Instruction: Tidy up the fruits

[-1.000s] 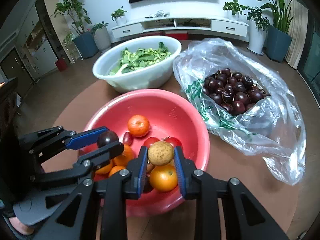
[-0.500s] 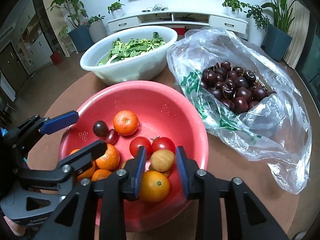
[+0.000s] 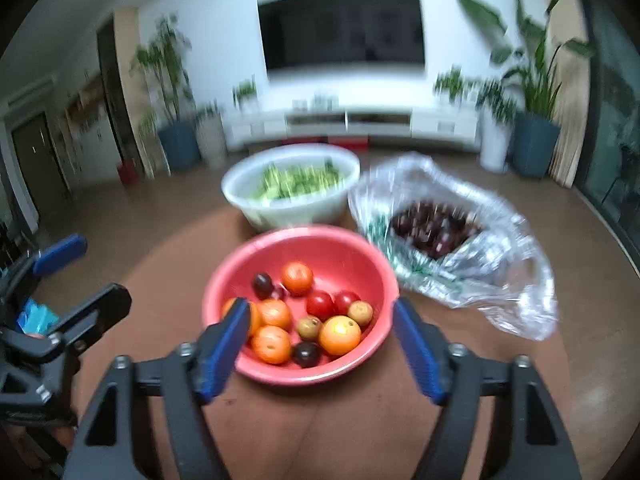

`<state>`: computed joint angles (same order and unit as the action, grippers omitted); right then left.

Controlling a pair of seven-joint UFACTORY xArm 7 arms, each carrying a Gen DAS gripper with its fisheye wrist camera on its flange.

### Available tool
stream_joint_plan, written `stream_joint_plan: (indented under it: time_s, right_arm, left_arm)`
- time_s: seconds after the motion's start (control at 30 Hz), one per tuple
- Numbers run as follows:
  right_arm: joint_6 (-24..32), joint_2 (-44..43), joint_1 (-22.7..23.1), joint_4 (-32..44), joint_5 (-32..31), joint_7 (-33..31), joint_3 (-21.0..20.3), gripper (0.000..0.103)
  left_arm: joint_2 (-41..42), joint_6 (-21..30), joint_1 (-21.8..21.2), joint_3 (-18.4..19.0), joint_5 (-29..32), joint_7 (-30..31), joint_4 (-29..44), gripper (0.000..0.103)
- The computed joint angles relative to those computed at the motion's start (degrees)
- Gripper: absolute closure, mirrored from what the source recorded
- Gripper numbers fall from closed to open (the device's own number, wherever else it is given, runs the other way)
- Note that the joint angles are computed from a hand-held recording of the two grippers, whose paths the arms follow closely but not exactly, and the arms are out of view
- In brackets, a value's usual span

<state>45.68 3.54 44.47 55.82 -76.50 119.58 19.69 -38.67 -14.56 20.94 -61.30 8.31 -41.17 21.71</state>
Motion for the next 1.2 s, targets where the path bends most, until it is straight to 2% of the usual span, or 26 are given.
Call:
stream_joint_plan:
  time_s: [0.1,0.17,0.2,0.23,0.33,0.4,0.43,0.5,0.6,0.73,0.83,1.2]
  right_arm:
    - [10.28,-2.65,4.13,-1.49,-2.09,6.06,3.71,0.005]
    - [15.24,-3.22,6.01,-1.23,-0.3,7.24,5.59,0.002]
    - [17.0,-3.45,6.87,-0.94,1.09,7.11,6.36,0.002]
    - [18.43,-3.56,7.54,-0.55,2.51,6.71,6.9,0.002]
    - [23.05,-2.45,9.75,1.92,8.34,5.16,8.28,0.001]
    - [26.57,-0.87,11.4,3.89,11.24,4.15,8.7,0.001]
    - [27.76,-0.2,12.21,4.58,12.26,3.79,8.64,0.001]
    - [29.73,1.17,13.84,6.1,14.75,2.72,8.43,0.001]
    - [28.47,1.74,15.25,6.26,17.47,2.54,7.56,0.001]
    - [26.63,2.62,16.24,6.15,19.65,2.85,6.85,0.001]
    - [25.71,3.62,16.9,6.41,20.57,3.25,6.33,0.001]
    - [23.89,5.11,17.91,7.0,21.03,3.33,4.75,0.001]
  left_arm:
    - [-10.73,10.09,-11.31,5.2,-3.22,-5.72,-5.29,0.0]
    - [-12.05,16.67,-19.2,11.23,-3.09,-6.09,-6.85,0.0]
    - [-12.45,19.68,-21.79,13.11,-2.96,-6.44,-7.03,0.0]
    - [-14.04,25.08,-24.82,14.45,-3.24,-7.32,-7.24,0.0]
    - [-16.62,36.01,-31.02,16.04,-3.2,-9.75,-7.15,0.0]
    - [-17.92,39.25,-35.3,17.09,-3.36,-11.42,-8.19,0.0]
    - [-19.37,41.31,-38.75,17.54,-3.92,-12.67,-9.33,0.0]
    - [-19.78,43.1,-42.18,18.12,-3.81,-14.31,-10.22,0.0]
    - [-19.41,45.58,-46.3,18.03,-3.23,-16.96,-10.95,0.0]
    - [-17.47,45.4,-48.55,18.36,-1.31,-19.84,-11.12,0.0]
    - [-15.85,44.61,-48.65,19.1,0.71,-21.64,-11.11,0.0]
    - [-8.85,39.52,-46.05,23.69,9.42,-26.8,-11.26,0.0]
